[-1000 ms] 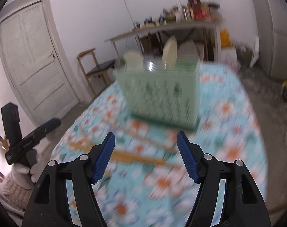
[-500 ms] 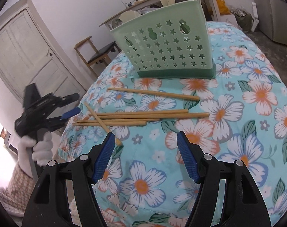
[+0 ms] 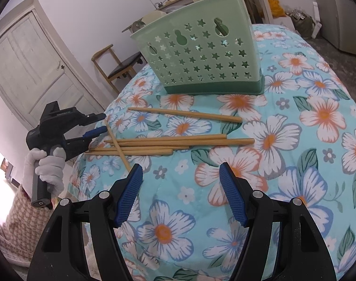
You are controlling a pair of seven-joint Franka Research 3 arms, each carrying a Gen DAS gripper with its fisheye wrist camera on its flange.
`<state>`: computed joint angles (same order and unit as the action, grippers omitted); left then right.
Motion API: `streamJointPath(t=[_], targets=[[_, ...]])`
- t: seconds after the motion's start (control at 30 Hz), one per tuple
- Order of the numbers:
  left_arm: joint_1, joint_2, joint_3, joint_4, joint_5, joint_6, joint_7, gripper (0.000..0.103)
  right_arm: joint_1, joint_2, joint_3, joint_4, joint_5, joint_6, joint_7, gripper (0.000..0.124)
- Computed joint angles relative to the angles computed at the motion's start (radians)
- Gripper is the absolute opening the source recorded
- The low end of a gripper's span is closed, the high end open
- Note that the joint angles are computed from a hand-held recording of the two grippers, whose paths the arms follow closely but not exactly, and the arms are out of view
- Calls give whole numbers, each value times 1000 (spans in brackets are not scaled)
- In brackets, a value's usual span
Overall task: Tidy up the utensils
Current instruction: 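Move the left tool to the wooden chopsticks and grasp one, then lift the chopstick upright with the left tool while the right tool grasps another chopstick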
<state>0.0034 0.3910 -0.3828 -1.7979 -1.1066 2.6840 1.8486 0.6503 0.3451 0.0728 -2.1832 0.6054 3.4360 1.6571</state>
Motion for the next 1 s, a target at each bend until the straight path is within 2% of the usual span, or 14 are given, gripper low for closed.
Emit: streamJointPath(t=[0.17, 0.33, 0.43, 0.53, 0.6, 0.7, 0.9, 1.0], targets=[[-36, 22, 21, 19, 129, 21, -113, 28, -37, 5, 30, -3, -28, 7, 23, 64], [-40, 35, 9, 31, 240, 29, -171, 28, -84, 7, 69, -12, -67, 20, 61, 62], [-21, 40, -15, 28, 245, 50, -180, 28, -95, 8, 81, -20, -86, 34, 78, 62], [-21, 41, -19, 21, 274, 73, -217, 18, -81, 7, 66, -19, -83, 20, 80, 59], [10, 42, -56, 16, 237, 86, -177, 12, -55, 0, 43, -22, -68, 21, 70, 58], [39, 30, -96, -1, 175, 112, -83, 9, -21, -6, 16, -27, -34, 41, 47, 58], [61, -3, -131, -12, 1, 121, 98, 7, 18, -16, -11, -31, 33, 37, 7, 51], [74, -34, -148, -24, -143, 127, 249, 6, 52, -20, -32, -26, 74, 52, -40, 50]])
